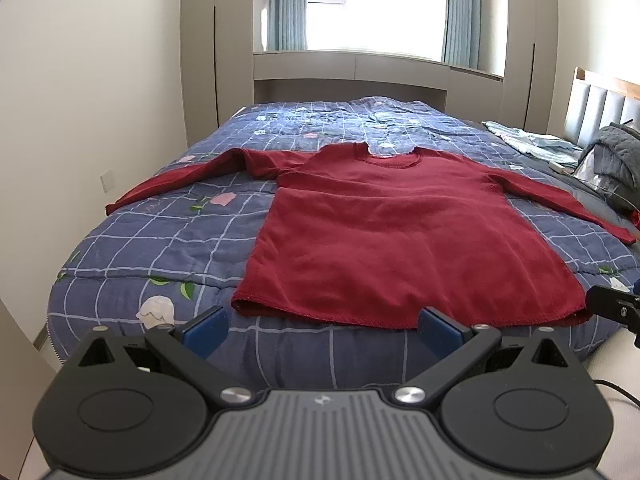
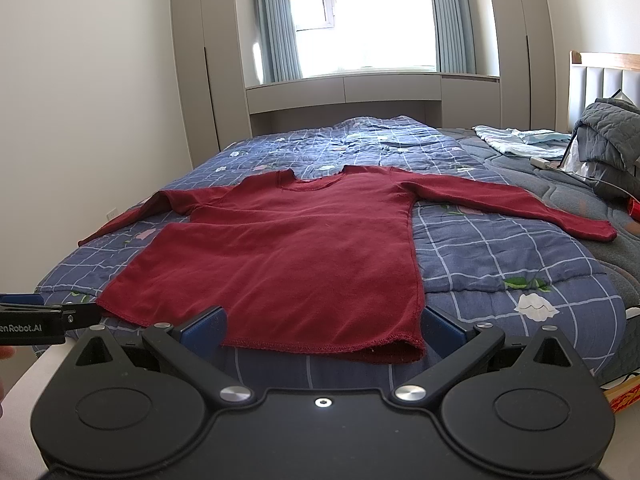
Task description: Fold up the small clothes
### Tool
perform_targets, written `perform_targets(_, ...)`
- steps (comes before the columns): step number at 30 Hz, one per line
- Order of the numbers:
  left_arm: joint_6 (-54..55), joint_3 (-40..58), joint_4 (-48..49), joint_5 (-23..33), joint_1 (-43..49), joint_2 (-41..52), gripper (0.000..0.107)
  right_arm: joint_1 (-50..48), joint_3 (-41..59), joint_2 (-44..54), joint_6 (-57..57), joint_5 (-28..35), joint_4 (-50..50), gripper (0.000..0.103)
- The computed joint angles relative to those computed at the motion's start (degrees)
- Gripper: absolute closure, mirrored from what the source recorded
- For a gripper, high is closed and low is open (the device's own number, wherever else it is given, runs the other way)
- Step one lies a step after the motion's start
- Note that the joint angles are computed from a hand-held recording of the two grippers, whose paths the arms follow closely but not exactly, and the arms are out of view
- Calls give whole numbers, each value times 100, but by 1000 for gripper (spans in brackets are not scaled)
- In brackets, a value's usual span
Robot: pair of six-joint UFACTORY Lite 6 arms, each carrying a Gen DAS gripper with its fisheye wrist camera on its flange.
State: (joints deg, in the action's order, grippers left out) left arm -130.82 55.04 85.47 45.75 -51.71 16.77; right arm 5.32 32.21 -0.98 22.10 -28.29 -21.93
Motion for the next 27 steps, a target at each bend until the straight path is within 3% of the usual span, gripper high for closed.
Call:
perform_targets(10, 227, 127, -57, -392, 251, 91, 4, -1, 262, 264, 280, 150, -287, 0)
perform_targets(17, 907, 616, -311, -748, 719, 353, 4, -26, 1001, 841, 696, 543, -824, 0)
perform_targets(23, 2212, 1866, -949, -1021, 1267, 1052, 4, 56, 2375, 1822, 493, 1210, -546, 0)
perform_targets(27, 3444, 3245, -1740, -1087, 1607, 1831, 4, -68, 3494, 2596, 1078, 1501, -1131, 0)
